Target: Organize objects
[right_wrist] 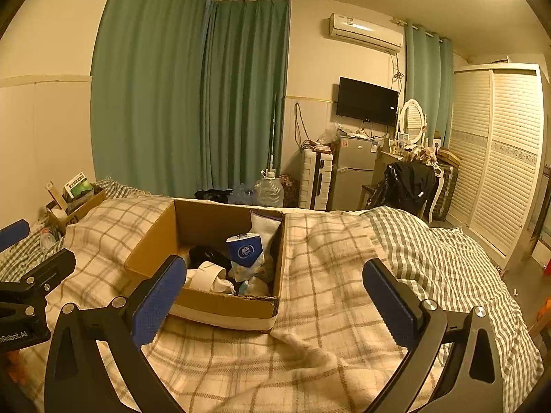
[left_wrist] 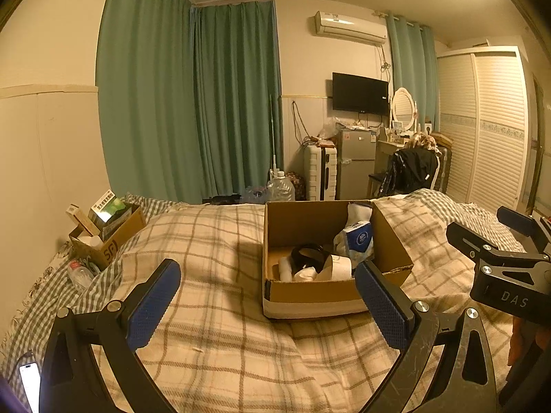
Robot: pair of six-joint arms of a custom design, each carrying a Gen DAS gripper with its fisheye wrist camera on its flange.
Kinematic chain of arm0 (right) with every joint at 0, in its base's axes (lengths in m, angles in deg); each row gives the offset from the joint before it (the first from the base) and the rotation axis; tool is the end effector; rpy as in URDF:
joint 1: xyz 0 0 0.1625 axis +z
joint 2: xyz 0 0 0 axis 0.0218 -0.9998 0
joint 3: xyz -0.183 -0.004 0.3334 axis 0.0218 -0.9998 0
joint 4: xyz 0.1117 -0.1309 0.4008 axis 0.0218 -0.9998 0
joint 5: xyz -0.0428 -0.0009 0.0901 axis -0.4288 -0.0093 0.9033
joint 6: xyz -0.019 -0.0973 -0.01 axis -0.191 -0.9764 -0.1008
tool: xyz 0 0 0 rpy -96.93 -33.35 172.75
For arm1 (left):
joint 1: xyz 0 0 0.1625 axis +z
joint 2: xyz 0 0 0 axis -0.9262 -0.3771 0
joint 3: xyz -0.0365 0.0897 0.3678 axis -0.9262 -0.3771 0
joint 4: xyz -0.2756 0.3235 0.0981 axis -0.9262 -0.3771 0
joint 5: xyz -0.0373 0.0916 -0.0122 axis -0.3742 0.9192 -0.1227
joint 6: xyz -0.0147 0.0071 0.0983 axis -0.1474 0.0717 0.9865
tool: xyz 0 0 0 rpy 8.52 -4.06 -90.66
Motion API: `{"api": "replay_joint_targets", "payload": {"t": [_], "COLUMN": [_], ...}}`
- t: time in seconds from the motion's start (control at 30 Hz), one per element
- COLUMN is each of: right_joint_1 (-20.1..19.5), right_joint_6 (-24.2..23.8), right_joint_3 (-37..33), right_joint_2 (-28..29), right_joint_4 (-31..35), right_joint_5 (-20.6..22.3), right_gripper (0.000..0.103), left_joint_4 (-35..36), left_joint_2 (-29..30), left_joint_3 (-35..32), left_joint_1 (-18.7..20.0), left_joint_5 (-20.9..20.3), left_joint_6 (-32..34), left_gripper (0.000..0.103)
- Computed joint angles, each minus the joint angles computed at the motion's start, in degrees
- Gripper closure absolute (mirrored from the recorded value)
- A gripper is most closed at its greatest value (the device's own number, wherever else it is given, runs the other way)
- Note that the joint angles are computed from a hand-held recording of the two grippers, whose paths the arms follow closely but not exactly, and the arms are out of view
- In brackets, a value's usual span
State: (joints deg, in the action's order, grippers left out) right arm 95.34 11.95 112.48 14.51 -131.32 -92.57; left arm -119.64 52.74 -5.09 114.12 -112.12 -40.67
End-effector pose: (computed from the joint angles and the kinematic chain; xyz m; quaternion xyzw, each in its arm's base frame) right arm 0.1934 -0.7543 0.3439 0.2927 -0.7661 0.4874 0.2996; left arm -0.3801 -0.7170 0.1461 0.1915 0.7510 -0.5209 0.3577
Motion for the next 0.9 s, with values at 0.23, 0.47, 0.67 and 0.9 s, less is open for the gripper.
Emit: {"api": "replay_joint_targets", "payload": {"t": [0.23,0.47,0.67,0.9], "right_joint_1": [0.01,-0.02,-0.05,-0.02], "right_joint_6": [-0.03,0.07,0.38,0.68], "right_joint_3": [0.23,0.33,0.49,0.34], "right_joint_2": [-0.09,-0.12,-0.25,-0.10], "right_joint_4": [-0.12,-0.13,-0.02,0.16], "right_joint_5": [0.08,0.16,0.18,-0.10], "right_gripper": [0.000,0.000,0.000,0.000], "left_joint_4": [0.41,0.81,1.32,1.44], "left_joint_2": [-0.26,-0.33,-0.66,-0.72], "left_joint_3": [0.46,0.48,0.98,0.97], "left_joint_1": [0.01,0.02,0.04,-0.03], "left_joint_5": [0.02,0.02,-0.13,0.12], "left_joint_6": [-0.60,-0.94,-1.83,-1.62], "left_gripper": [0.000,0.000,0.000,0.000]}}
